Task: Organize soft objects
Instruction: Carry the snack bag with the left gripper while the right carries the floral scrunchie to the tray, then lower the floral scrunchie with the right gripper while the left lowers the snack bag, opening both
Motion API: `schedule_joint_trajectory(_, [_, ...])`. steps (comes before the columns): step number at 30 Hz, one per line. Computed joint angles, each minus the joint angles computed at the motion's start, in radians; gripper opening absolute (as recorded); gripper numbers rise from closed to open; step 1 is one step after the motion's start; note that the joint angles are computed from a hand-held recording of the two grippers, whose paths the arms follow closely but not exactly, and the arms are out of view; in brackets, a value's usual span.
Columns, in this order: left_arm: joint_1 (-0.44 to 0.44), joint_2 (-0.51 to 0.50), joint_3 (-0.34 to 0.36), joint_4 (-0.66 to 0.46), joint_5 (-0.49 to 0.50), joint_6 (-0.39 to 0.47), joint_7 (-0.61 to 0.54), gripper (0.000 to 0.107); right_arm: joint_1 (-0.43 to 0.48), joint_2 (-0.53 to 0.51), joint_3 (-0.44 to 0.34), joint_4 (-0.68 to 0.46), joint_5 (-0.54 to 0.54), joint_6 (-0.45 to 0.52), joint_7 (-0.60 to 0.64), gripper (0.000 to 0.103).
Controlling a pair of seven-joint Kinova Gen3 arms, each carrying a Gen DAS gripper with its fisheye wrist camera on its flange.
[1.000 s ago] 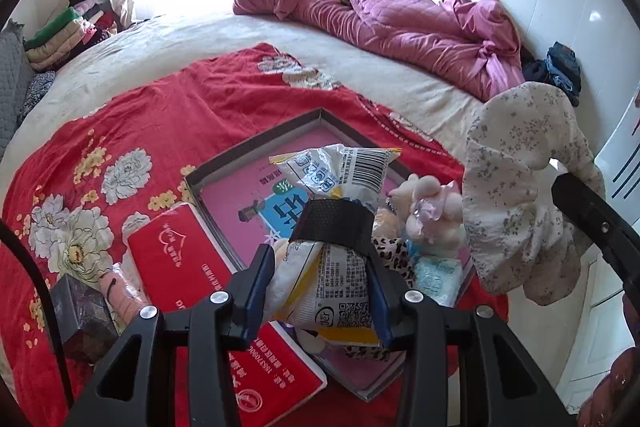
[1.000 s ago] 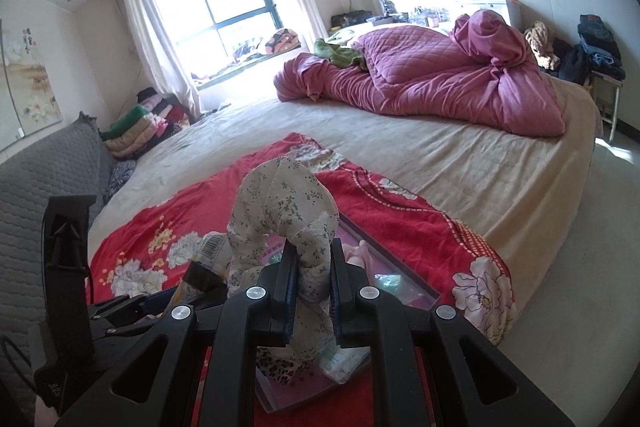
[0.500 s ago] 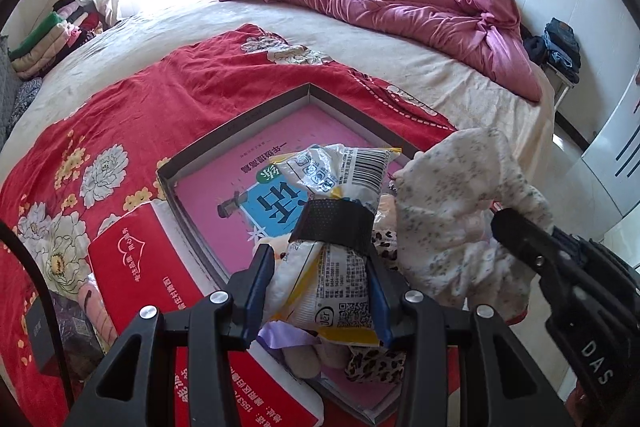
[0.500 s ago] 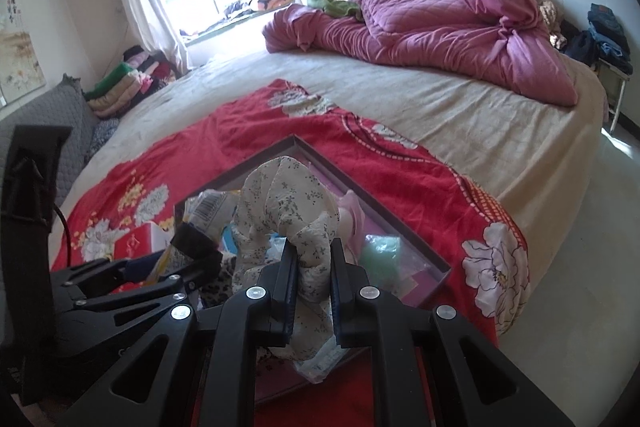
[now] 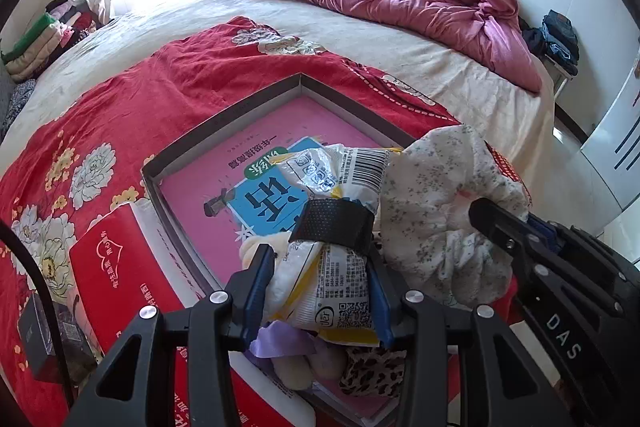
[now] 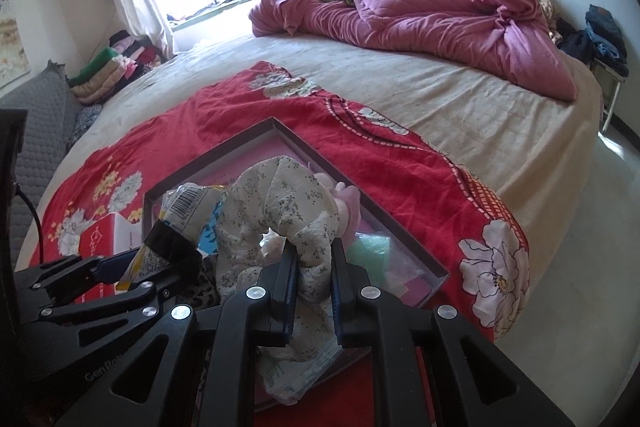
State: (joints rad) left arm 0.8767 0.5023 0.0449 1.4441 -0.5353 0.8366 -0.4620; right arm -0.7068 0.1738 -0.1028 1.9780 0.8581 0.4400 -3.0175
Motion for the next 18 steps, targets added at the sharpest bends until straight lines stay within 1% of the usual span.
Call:
schedule_joint_trajectory(2, [-0.002, 0.003, 0.001, 0.001, 0.004, -0.003, 0.0, 0.044, 0.006, 0.008, -0.001, 0.003, -0.009, -0.018, 0.014, 0.016])
schedule_joint_trajectory(10, [-0.011, 0.003, 0.0, 0.006, 0.012, -0.011, 0.0, 0.045, -0.008, 0.028, 0.014, 0.003, -0.031, -0.04, 0.053, 0.018])
schedule_joint_trajectory(12, [-0.012, 0.004, 0.0, 0.004, 0.015, -0.01, -0.001, 0.045, -0.019, 0.025, 0.029, 0.013, -0.021, -0.063, 0.035, 0.02])
schedule_joint_trajectory(14, [-0.008, 0.003, -0.003, 0.005, 0.011, -0.011, 0.003, 0.045, -0.031, 0.02, 0.043, 0.019, 0.002, -0.074, 0.005, 0.024])
schedule_joint_trajectory(15, [-0.008, 0.003, -0.002, 0.006, 0.011, -0.012, 0.002, 0.045, -0.028, 0.018, 0.041, 0.019, -0.002, -0.077, 0.009, 0.024])
schedule_joint_trajectory(16, [-0.007, 0.002, -0.003, 0.008, 0.011, -0.014, 0.005, 0.045, -0.029, 0.016, 0.043, 0.02, 0.002, -0.079, 0.004, 0.027])
schedule_joint_trajectory(17, [-0.008, 0.002, -0.003, 0.008, 0.012, -0.014, 0.006, 0.045, -0.033, 0.014, 0.046, 0.022, 0.011, -0.08, -0.006, 0.032])
schedule_joint_trajectory(18, [-0.009, 0.0, -0.003, 0.011, 0.012, -0.016, 0.006, 0.045, -0.038, 0.013, 0.047, 0.021, 0.02, -0.072, -0.016, 0.033])
